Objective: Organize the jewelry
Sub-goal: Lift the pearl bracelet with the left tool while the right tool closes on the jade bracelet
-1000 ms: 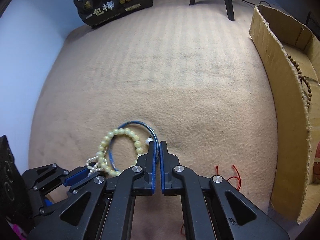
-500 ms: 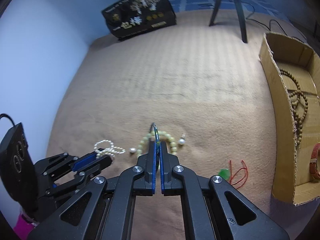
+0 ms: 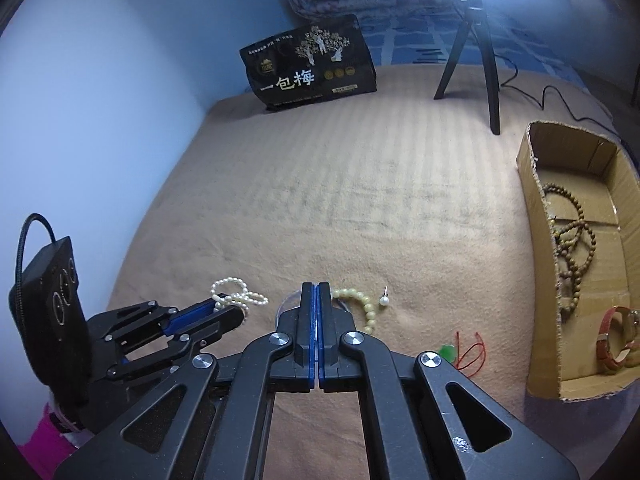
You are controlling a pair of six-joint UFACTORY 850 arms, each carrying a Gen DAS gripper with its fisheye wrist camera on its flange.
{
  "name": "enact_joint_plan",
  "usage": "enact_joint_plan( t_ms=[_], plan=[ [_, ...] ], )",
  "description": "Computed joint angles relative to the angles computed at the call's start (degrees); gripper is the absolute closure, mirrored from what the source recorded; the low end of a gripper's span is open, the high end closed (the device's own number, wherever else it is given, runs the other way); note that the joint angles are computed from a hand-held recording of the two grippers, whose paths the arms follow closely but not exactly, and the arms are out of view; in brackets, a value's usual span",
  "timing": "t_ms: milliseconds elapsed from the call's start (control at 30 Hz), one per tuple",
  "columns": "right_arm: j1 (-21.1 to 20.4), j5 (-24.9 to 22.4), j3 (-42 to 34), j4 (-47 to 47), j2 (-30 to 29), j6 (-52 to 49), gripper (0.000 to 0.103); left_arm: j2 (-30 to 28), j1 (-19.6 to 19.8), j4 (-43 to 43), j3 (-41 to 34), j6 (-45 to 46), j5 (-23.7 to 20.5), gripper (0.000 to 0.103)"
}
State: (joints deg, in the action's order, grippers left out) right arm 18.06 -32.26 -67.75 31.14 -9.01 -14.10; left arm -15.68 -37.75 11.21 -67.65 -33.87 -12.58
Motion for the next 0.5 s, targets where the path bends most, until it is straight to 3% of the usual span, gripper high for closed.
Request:
enact_joint_plan(
  t_ms=[167,300,333,433,500],
  plan=[
    [-0.74,-3.00,0.31,4.00,-1.25,-5.19,0.103,0.68,0.08,2.36,0.39,-3.12,0.57,0.095],
    [-1.15,-5.60,-0.01,3.36,-3.31,-2.96,0.103,1.17,0.56,1.91,0.88,-3.45,0.81,0.095],
    [-1.42,-6.49,-0.21,3.71,-4.04,-2.39,0.100,1.21,0.70,1.19,0.96,-2.94,0.72,0.095],
    [-1.61,-6.39,-0.38,1.69,-5.34,1.40,0.074,1.36,0.88,0.80,1.15,-2.75,0.65,0.095],
    [-2.06,-6.25,-0.41,1.84,-6.00,2.63,0.071,1.43,0.93,0.60,1.27,-2.59,0.81,0.095]
  ],
)
